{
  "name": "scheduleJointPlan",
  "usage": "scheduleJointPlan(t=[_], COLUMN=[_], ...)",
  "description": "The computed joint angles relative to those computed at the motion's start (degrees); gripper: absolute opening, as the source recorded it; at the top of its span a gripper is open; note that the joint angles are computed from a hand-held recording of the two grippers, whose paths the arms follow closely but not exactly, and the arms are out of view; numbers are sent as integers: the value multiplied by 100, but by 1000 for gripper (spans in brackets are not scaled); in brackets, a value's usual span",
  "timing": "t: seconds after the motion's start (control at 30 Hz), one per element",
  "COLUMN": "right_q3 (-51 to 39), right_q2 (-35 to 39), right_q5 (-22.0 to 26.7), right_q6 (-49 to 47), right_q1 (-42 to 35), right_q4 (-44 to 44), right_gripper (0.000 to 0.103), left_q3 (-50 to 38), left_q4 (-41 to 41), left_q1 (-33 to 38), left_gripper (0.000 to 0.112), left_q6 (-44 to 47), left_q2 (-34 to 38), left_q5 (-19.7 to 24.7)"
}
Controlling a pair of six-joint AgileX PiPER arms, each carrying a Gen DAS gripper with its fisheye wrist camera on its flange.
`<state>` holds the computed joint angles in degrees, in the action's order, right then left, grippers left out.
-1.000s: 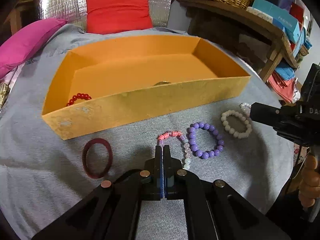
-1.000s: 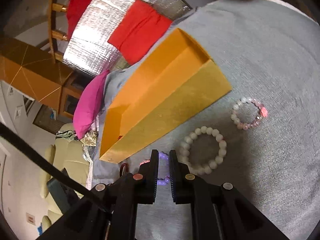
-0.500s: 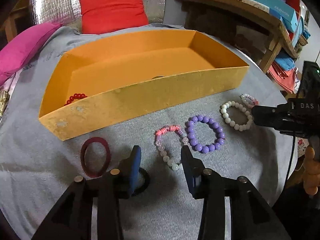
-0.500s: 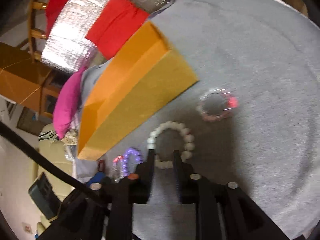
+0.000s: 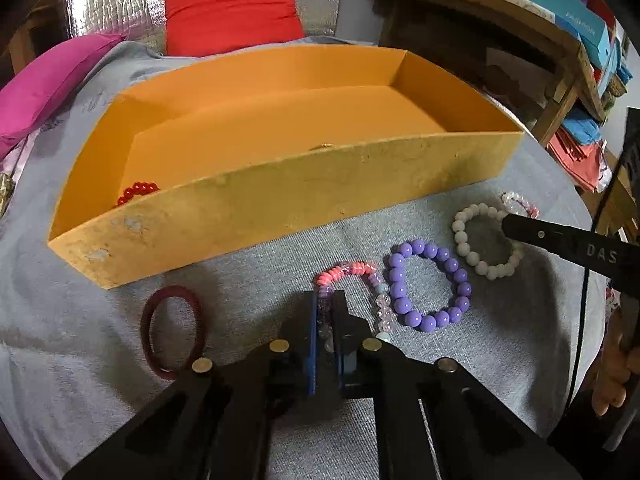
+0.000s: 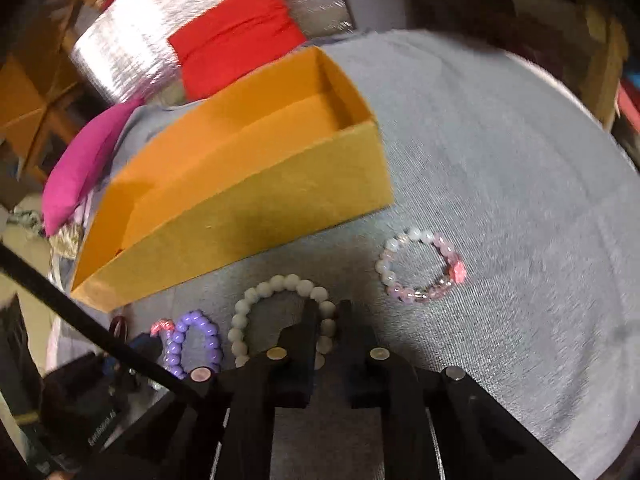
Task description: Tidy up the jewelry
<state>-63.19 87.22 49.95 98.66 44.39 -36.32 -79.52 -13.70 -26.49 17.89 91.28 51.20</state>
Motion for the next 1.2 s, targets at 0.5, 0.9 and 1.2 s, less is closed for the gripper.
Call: scheduleJointPlan(t=[0.5,0.9,1.2], right_q3=[42,-492,-1056], right_q2=[-538,-524,259], right_q5=[332,488,-572], right_q6=[1381,1702,925], right_q1=[1189,1088,-102], right_q4=[-2206,-3359,-2572], right_gripper=[11,11,11], left_q3=[279,-1618,-2295], left_q4=[-1344,-964,-17], left_q1=[727,650,327], left_gripper=[7,7,7], left_q6=[1111,179,-725], left_q2=[-1110,-420,797], left_q5=[78,135,90])
